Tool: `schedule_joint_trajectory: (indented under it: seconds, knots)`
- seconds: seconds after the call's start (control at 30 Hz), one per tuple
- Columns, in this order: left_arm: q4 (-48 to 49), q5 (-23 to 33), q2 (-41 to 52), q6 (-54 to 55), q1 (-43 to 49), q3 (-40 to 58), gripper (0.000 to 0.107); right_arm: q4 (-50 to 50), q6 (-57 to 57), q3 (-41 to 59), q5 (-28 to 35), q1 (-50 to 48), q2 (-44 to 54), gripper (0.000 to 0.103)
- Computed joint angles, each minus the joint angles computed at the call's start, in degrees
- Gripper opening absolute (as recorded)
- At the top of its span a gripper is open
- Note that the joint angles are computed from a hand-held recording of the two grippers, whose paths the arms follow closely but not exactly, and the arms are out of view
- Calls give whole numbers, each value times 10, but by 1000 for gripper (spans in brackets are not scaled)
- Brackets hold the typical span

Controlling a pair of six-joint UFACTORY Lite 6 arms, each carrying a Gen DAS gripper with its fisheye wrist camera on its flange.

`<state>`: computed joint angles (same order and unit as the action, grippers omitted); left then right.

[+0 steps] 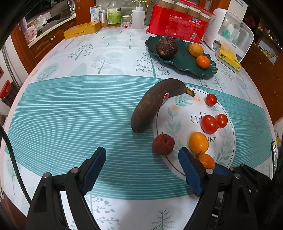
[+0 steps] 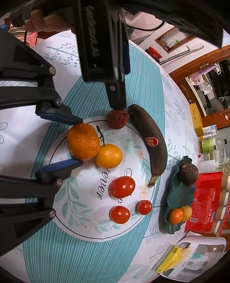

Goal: Organize fruits
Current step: 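Grasp the second lychee with the left tool while the right tool grasps a small orange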

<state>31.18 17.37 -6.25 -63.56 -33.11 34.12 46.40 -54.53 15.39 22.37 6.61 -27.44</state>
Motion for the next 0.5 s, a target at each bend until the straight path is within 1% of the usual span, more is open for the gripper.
schedule_joint_trajectory:
  seconds: [0.1, 0.23, 0.33, 0.43, 0.5]
  knots:
    - [13, -15, 25, -15, -1, 12, 81, -32, 34, -12, -16, 4, -21, 39]
    - [24, -36, 55, -29, -3, 26, 75, -23, 8, -13, -5, -30, -24, 39]
    - [8, -54, 79, -19, 2, 37, 70, -13, -13, -12, 5, -55, -28, 39]
    - [-21, -69, 102, 6, 6, 47, 58, 1, -38, -11, 18, -83, -31, 38]
    - [-50, -73, 114, 33, 5, 52, 48, 9, -49, -10, 20, -91, -28, 38]
